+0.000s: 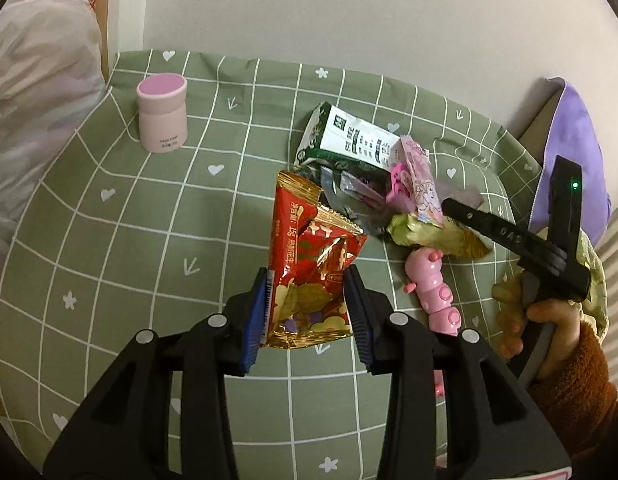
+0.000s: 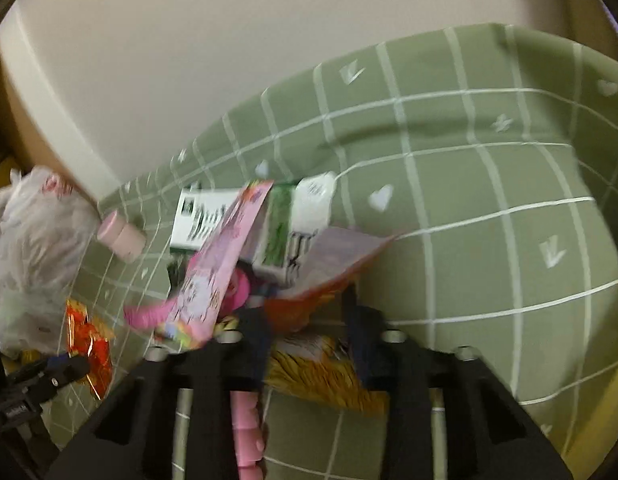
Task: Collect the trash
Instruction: 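Grasp the pink-red wrapper with the right tool while the left tool holds the red-gold wrapper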
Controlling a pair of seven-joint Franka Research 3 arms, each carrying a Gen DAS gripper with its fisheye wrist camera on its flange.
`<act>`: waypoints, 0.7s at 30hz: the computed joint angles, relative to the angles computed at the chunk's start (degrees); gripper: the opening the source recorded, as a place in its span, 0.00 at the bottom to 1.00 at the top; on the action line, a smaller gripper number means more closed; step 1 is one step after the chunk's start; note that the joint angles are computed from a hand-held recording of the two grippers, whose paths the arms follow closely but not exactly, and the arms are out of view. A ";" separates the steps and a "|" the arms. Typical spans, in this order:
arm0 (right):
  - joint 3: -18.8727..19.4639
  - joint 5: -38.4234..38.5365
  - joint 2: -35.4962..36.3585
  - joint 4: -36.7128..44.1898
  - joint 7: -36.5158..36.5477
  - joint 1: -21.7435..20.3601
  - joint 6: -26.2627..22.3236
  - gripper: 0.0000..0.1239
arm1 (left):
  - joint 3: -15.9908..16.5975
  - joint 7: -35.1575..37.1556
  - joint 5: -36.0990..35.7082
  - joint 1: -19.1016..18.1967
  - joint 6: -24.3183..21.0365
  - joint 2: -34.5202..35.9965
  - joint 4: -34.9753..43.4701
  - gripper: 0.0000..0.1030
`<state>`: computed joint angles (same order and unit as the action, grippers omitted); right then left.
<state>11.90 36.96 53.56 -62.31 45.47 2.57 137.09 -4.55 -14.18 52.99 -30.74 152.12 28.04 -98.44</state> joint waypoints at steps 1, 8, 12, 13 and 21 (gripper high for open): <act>0.36 0.44 -0.95 -1.88 -1.27 -0.12 1.51 0.13 | -0.08 0.27 -0.08 0.03 -0.09 -0.04 -0.09 0.34; 3.92 8.45 -8.38 -11.63 -12.05 -4.44 5.79 0.05 | 0.65 -0.13 1.26 -0.58 0.17 0.79 1.80 0.34; 3.97 13.14 -12.52 -15.11 -16.68 -6.18 5.27 0.05 | 0.98 0.52 2.84 -1.20 -0.14 0.92 3.55 0.34; 3.95 14.52 -13.86 -16.43 -18.04 -6.54 5.61 0.05 | 1.08 0.63 3.35 -1.37 -0.31 0.93 4.01 0.34; 0.52 22.29 -23.42 -25.07 -25.42 -7.52 6.89 0.05 | 1.49 4.05 6.73 -1.91 1.29 2.76 10.33 0.34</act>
